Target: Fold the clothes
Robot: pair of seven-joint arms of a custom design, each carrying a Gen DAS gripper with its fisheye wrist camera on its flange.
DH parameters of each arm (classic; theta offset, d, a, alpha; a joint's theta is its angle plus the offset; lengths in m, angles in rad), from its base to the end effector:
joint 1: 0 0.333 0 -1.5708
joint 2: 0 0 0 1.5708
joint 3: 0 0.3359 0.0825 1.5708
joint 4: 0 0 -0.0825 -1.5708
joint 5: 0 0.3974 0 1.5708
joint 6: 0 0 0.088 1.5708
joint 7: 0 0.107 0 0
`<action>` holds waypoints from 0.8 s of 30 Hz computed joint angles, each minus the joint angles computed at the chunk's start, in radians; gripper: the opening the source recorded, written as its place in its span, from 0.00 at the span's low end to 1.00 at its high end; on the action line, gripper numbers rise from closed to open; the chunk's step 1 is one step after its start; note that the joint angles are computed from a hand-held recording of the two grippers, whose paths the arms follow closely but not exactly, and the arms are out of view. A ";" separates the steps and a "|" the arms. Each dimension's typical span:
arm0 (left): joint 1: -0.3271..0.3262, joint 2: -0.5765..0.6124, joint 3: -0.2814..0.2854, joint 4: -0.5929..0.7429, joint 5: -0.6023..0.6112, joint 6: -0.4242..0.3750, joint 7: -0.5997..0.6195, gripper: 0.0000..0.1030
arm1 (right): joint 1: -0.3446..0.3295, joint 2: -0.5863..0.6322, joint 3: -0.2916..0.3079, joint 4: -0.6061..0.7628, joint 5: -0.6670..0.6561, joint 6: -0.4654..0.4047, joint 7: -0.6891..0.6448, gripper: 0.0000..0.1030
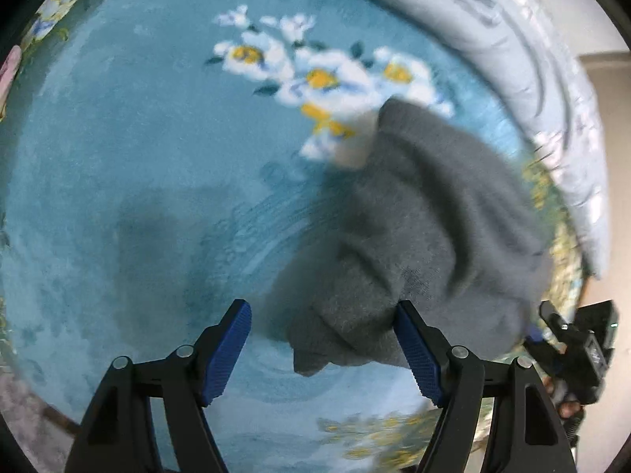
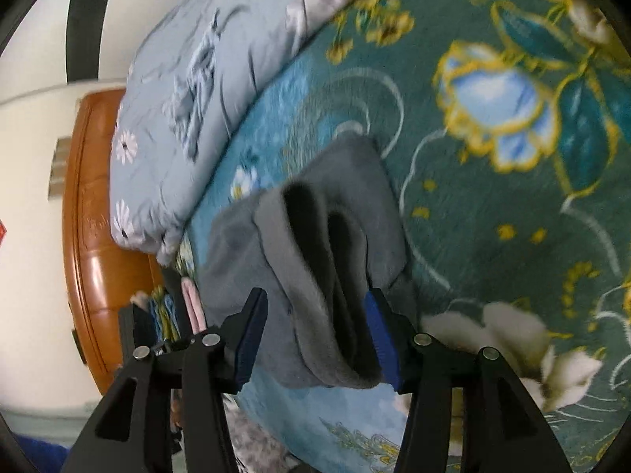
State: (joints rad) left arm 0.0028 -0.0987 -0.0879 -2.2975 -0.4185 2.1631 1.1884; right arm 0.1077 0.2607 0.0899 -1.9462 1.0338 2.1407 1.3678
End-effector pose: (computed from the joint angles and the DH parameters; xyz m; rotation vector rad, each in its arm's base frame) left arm 0.5020 -0.0594 0.4010 2.4642 -1.3960 0.2081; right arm 0.6093 0.1565 0.3722 -1.5190 1.9129 0.8503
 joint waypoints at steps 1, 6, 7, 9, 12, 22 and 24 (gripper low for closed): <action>0.000 0.003 0.000 -0.003 -0.002 -0.002 -0.008 0.76 | 0.004 0.005 0.001 0.000 -0.016 -0.002 0.000 0.51; 0.006 0.007 0.003 -0.016 0.008 -0.002 -0.037 0.80 | 0.004 0.017 0.009 -0.015 0.008 0.011 -0.026 0.54; 0.008 0.008 0.004 -0.017 0.009 -0.004 -0.041 0.81 | 0.005 0.019 0.010 -0.012 0.004 0.011 -0.028 0.54; 0.011 0.012 0.005 -0.015 0.020 -0.012 -0.051 0.81 | 0.010 0.010 0.011 -0.009 -0.010 0.025 -0.048 0.55; 0.012 0.021 0.003 -0.006 0.037 -0.024 -0.049 0.81 | 0.015 -0.009 0.013 -0.014 -0.002 0.061 -0.091 0.55; 0.015 0.030 0.001 0.015 0.064 -0.056 -0.035 0.81 | -0.003 0.064 0.026 0.034 0.006 0.008 -0.083 0.55; 0.016 0.031 0.002 0.015 0.063 -0.057 -0.029 0.81 | -0.007 0.058 0.029 0.023 0.024 -0.003 -0.084 0.55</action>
State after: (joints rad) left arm 0.0188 -0.0673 -0.0857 -2.2827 -0.3555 2.1056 1.1595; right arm 0.1010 0.3186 0.1190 -1.9232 1.0581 2.1374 1.2838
